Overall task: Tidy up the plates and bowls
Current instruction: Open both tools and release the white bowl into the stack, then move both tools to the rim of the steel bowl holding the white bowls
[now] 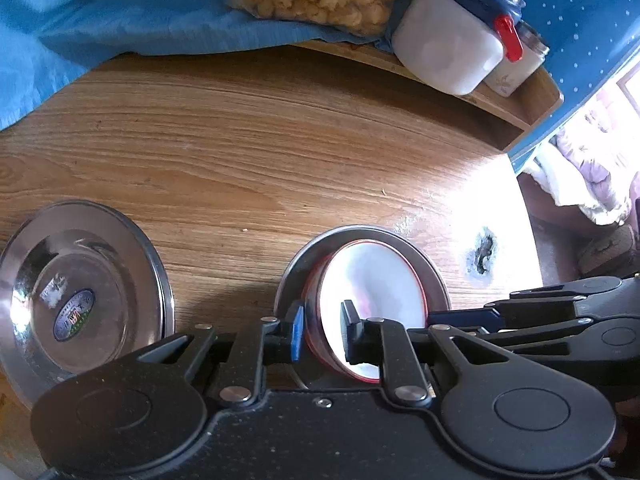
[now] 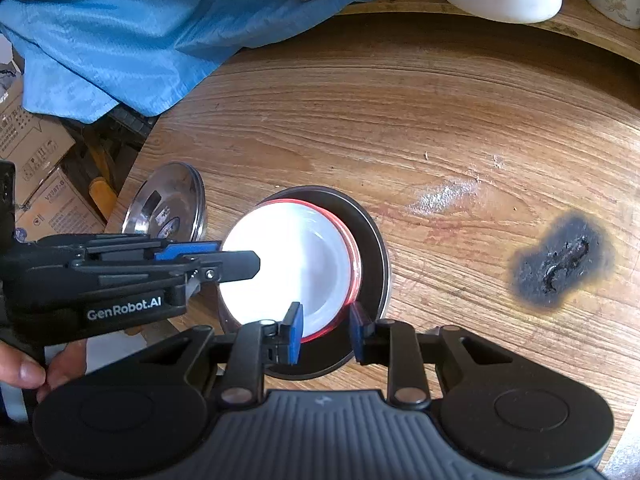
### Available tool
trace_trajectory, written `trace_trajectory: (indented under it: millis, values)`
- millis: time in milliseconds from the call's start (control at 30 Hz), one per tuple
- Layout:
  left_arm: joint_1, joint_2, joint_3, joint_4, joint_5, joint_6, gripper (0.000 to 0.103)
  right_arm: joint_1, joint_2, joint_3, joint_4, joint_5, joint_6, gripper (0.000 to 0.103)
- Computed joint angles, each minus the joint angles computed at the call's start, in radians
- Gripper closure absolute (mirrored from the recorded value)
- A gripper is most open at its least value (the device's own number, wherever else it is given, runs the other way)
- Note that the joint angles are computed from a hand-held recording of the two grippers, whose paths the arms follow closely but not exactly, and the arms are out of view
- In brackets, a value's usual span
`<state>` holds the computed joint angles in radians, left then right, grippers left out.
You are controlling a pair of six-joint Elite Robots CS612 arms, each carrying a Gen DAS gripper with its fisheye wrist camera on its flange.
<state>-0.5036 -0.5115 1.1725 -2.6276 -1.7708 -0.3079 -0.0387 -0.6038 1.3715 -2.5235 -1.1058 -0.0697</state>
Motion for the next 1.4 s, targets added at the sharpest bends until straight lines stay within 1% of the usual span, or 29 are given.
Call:
trace_trajectory:
  millis: [167,200,233,333,367,400,433,467,500,533,567,600,633,667,733,800,867,967,1100,1267,1400]
  values:
    - [-0.002,-0.003,0.008,-0.015,0.014,-0.005,0.083,0.001,-0.001,0.000,-0.009,-0.005,0.001,0.072]
    - [-0.002,-0.005,0.011,-0.021,0.019,-0.007,0.081,0.001,-0.002,0.001,-0.013,-0.006,0.000,0.072]
    - [-0.002,-0.007,0.014,-0.026,0.023,-0.009,0.076,0.002,-0.004,0.004,-0.020,-0.011,0.000,0.071]
    - [0.000,-0.012,0.021,-0.047,0.024,-0.030,0.066,0.004,-0.009,0.009,-0.044,-0.027,-0.003,0.067]
    - [0.002,-0.013,0.024,-0.058,0.024,-0.038,0.064,0.005,-0.012,0.013,-0.058,-0.038,-0.002,0.063]
    - [0.002,-0.015,0.027,-0.069,0.028,-0.047,0.056,0.007,-0.015,0.016,-0.069,-0.051,-0.002,0.060]
    - [0.003,-0.017,0.029,-0.078,0.034,-0.051,0.046,0.010,-0.018,0.019,-0.084,-0.069,-0.003,0.053]
    - [0.002,-0.019,0.032,-0.090,0.044,-0.054,0.041,0.012,-0.020,0.021,-0.094,-0.082,-0.006,0.047]
    - [0.001,-0.021,0.035,-0.096,0.057,-0.053,0.033,0.014,-0.023,0.023,-0.106,-0.096,-0.008,0.044]
    - [0.000,-0.023,0.036,-0.098,0.070,-0.052,0.026,0.016,-0.024,0.024,-0.113,-0.103,-0.008,0.037]
    - [-0.001,-0.025,0.037,-0.099,0.088,-0.049,0.023,0.017,-0.025,0.025,-0.121,-0.109,-0.007,0.024]
    - [-0.004,-0.027,0.040,-0.100,0.109,-0.044,0.021,0.018,-0.026,0.026,-0.131,-0.116,-0.004,0.019]
    - [-0.006,-0.029,0.041,-0.100,0.127,-0.040,0.021,0.020,-0.026,0.027,-0.143,-0.125,0.001,0.010]
    - [-0.008,-0.032,0.042,-0.094,0.146,-0.036,0.020,0.021,-0.026,0.028,-0.155,-0.136,0.007,0.004]
    - [-0.012,-0.037,0.045,-0.084,0.190,-0.030,0.007,0.024,-0.028,0.028,-0.166,-0.163,0.028,0.001]
    - [-0.015,-0.039,0.051,-0.092,0.223,-0.025,0.001,0.027,-0.030,0.029,-0.177,-0.188,0.038,0.001]
    - [-0.012,-0.039,0.053,-0.092,0.227,-0.016,0.001,0.028,-0.030,0.030,-0.182,-0.214,0.042,0.000]
    - [-0.012,-0.038,0.047,-0.048,0.248,-0.009,0.001,0.029,-0.029,0.030,-0.183,-0.248,0.050,0.000]
    - [-0.015,-0.041,0.047,0.007,0.298,-0.008,0.001,0.033,-0.029,0.032,-0.180,-0.298,0.050,0.000]
    - [-0.019,-0.042,0.048,0.043,0.322,0.020,0.001,0.039,-0.035,0.045,-0.174,-0.349,0.026,0.000]
    - [-0.025,-0.038,0.042,0.070,0.328,0.044,0.001,0.040,-0.039,0.053,-0.146,-0.370,0.006,0.000]
